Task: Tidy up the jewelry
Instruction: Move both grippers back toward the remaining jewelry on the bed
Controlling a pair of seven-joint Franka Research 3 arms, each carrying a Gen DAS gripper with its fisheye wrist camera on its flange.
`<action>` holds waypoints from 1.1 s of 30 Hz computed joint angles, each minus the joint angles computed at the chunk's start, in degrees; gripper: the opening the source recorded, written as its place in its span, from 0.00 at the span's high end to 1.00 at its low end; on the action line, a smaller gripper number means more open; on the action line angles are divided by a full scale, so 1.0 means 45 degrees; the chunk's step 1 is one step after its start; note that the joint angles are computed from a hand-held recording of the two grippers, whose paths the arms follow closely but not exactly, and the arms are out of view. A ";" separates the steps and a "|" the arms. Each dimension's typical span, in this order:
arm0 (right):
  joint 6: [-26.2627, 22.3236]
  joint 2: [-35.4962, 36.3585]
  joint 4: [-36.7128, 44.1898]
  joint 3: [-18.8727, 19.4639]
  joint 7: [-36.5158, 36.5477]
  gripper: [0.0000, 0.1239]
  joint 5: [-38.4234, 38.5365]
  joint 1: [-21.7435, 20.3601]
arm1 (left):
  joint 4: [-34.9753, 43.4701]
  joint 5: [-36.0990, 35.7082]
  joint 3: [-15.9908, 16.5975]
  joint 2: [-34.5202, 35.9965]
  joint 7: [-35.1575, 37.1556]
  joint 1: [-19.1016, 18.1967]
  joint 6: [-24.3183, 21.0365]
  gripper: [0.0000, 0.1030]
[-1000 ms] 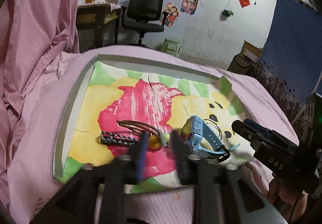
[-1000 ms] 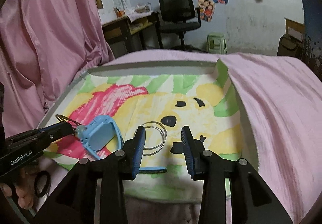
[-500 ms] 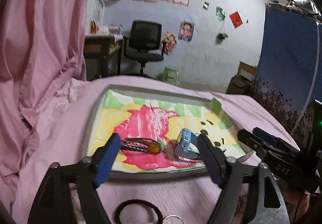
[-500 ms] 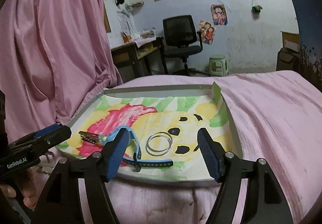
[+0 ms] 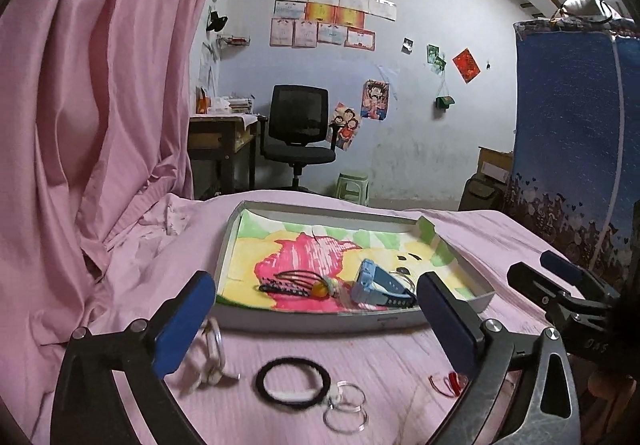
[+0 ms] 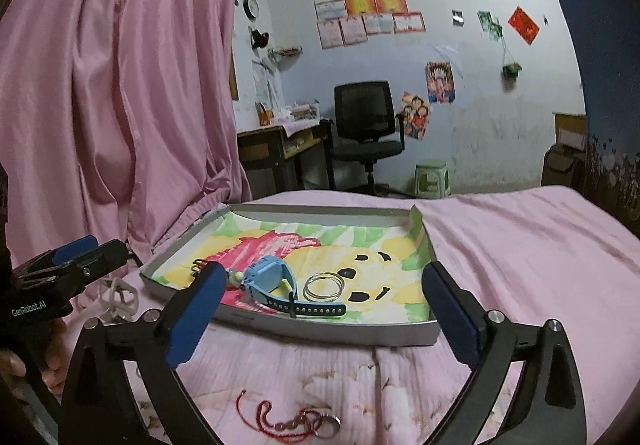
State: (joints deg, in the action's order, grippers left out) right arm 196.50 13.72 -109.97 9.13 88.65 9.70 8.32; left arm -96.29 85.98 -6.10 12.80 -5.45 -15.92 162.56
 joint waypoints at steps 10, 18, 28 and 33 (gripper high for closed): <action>0.0682 -0.1158 -0.1620 -0.0454 -0.0281 0.19 -0.0297 0.0433 | -0.1295 0.0737 -0.0374 -0.0869 -0.0712 0.0172 0.0166 0.01; 0.0657 -0.1736 -0.2482 -0.0451 0.0760 0.19 -0.1908 -0.0001 | -0.1903 -0.0954 -0.0544 -0.0986 0.0594 0.0458 0.0616 0.01; -0.0153 -0.1927 -0.2684 -0.0056 0.2557 0.19 -0.3880 -0.0874 | -0.2345 -0.5452 -0.0689 -0.0717 0.5059 0.0502 0.0944 0.01; -0.0996 -0.1877 -0.2514 -0.0091 0.1775 0.19 -0.3188 -0.0631 | -0.2393 -0.8101 -0.0779 -0.0538 0.7457 0.0498 0.0821 0.01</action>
State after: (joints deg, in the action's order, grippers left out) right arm 192.01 5.28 -121.29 8.72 96.63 -4.65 5.48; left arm -107.05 49.53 -9.61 10.38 28.11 -13.68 166.25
